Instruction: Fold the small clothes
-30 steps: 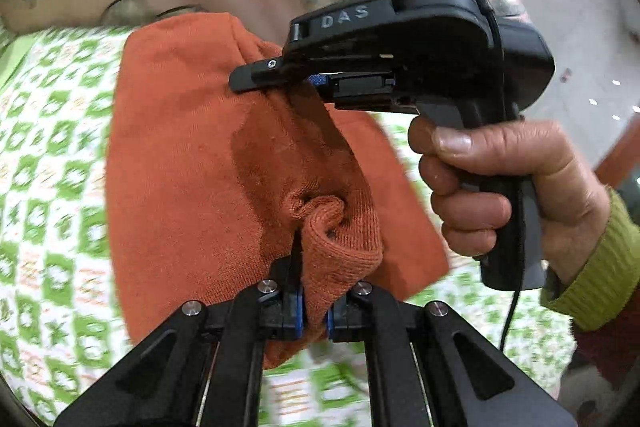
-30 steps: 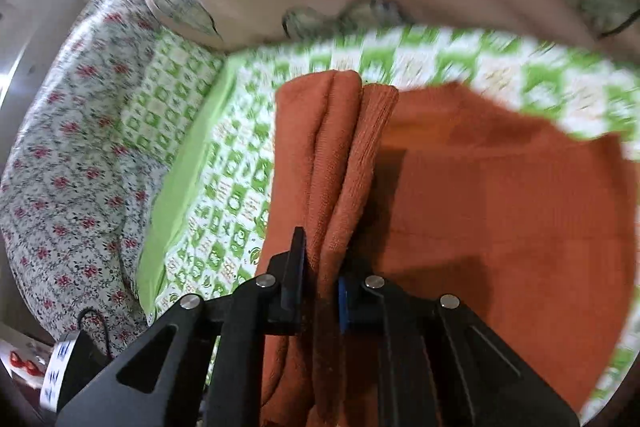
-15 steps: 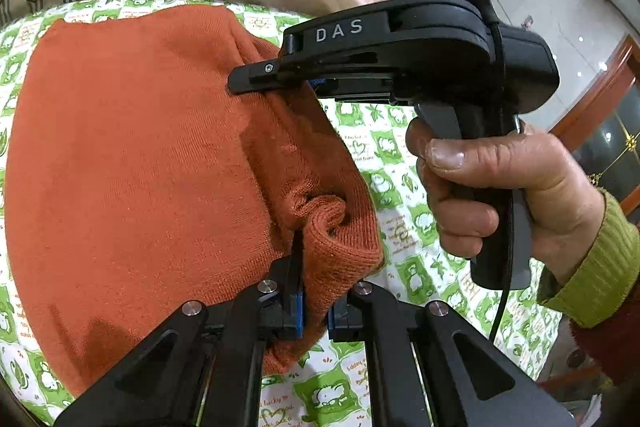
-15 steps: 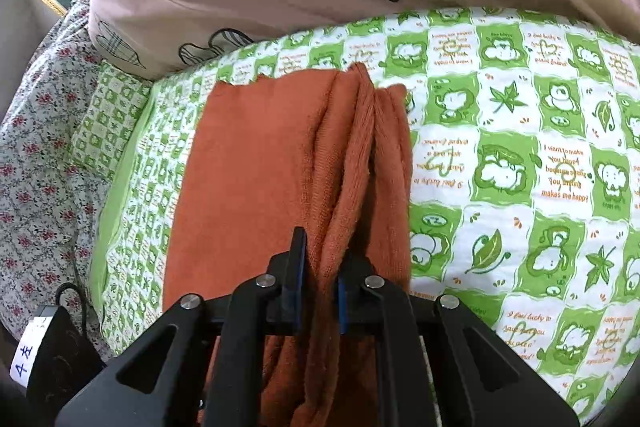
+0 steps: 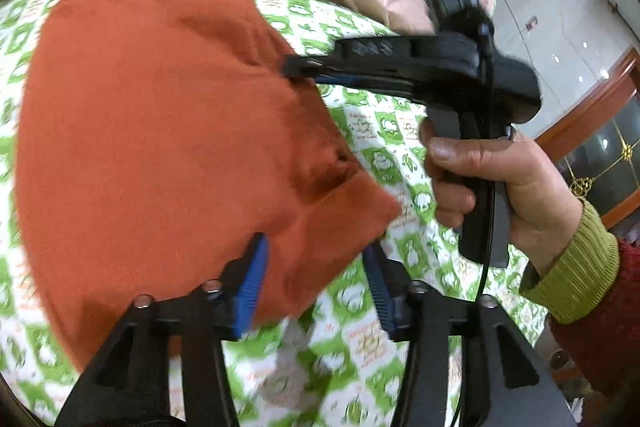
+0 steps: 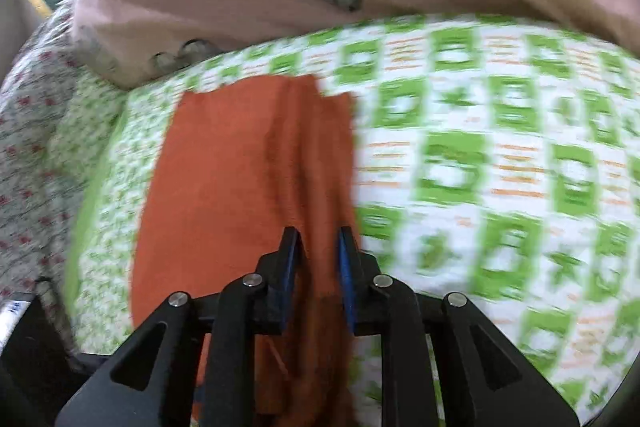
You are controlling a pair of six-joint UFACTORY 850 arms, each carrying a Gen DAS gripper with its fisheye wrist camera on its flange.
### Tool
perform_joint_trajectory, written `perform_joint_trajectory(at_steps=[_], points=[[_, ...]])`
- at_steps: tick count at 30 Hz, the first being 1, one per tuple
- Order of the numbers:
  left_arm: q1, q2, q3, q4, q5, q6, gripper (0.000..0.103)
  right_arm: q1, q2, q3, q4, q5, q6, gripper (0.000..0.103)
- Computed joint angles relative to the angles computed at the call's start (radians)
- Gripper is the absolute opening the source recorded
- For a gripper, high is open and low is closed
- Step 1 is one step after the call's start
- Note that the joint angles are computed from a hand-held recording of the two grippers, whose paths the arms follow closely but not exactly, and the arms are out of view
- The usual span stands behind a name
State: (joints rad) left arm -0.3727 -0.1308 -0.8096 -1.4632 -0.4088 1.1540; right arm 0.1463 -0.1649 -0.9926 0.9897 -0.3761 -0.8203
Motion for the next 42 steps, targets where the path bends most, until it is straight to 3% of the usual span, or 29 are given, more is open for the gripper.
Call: perform_joint_trajectory(at_steps=[2, 3, 6, 10, 14, 20, 26, 27, 28, 30, 31, 32, 34, 37, 42], points=[[0.023, 0.045, 0.037, 0.038, 0.017, -0.045, 0.059, -0.016, 0.016, 0.018, -0.032, 0.01, 0.069, 0.026], [0.037, 0.063, 0.053, 0.06, 0.03, -0.075, 0.064, -0.028, 0.023, 0.026, 0.014, -0.009, 0.045, 0.032], [0.091, 0.1, 0.088, 0.107, 0.065, -0.165, 0.079, -0.044, 0.046, 0.051, 0.117, -0.056, -0.008, 0.065], [0.173, 0.075, 0.074, 0.12, 0.066, -0.213, 0.079, -0.031, 0.036, 0.046, 0.205, -0.118, -0.099, 0.069], [0.232, 0.039, 0.059, 0.15, 0.066, -0.249, 0.079, -0.018, 0.018, 0.042, 0.193, -0.105, -0.065, 0.069], [0.314, -0.08, -0.003, 0.044, -0.048, -0.188, 0.08, -0.021, -0.007, 0.033, 0.148, -0.122, -0.017, 0.069], [0.306, -0.168, -0.084, -0.034, -0.066, -0.118, 0.077, -0.01, -0.056, 0.004, 0.147, -0.152, -0.011, 0.069], [0.301, -0.18, -0.097, -0.044, -0.062, -0.102, 0.071, -0.006, -0.066, -0.001, 0.141, -0.158, -0.002, 0.068], [0.296, -0.184, -0.1, -0.058, -0.063, -0.075, 0.055, -0.003, -0.076, -0.005, 0.141, -0.167, 0.004, 0.062], [0.279, -0.204, -0.128, -0.034, -0.058, -0.08, 0.038, 0.004, -0.088, -0.009, 0.139, -0.183, 0.023, 0.039], [0.278, -0.199, -0.128, -0.042, -0.06, -0.062, 0.027, 0.005, -0.088, -0.007, 0.152, -0.193, 0.03, 0.033], [0.283, -0.185, -0.12, -0.06, -0.072, -0.032, 0.025, 0.009, -0.08, -0.001, 0.16, -0.189, 0.033, 0.03], [0.294, -0.144, -0.093, -0.08, -0.085, 0.002, 0.024, 0.028, -0.052, 0.013, 0.167, -0.168, 0.037, 0.026], [0.323, -0.048, -0.025, -0.079, -0.078, 0.036, 0.023, 0.053, -0.027, 0.032, 0.269, -0.205, -0.031, 0.024], [0.429, 0.095, 0.079, 0.062, -0.081, -0.034, 0.023, 0.16, -0.037, 0.023, 0.361, -0.231, -0.12, 0.024]])
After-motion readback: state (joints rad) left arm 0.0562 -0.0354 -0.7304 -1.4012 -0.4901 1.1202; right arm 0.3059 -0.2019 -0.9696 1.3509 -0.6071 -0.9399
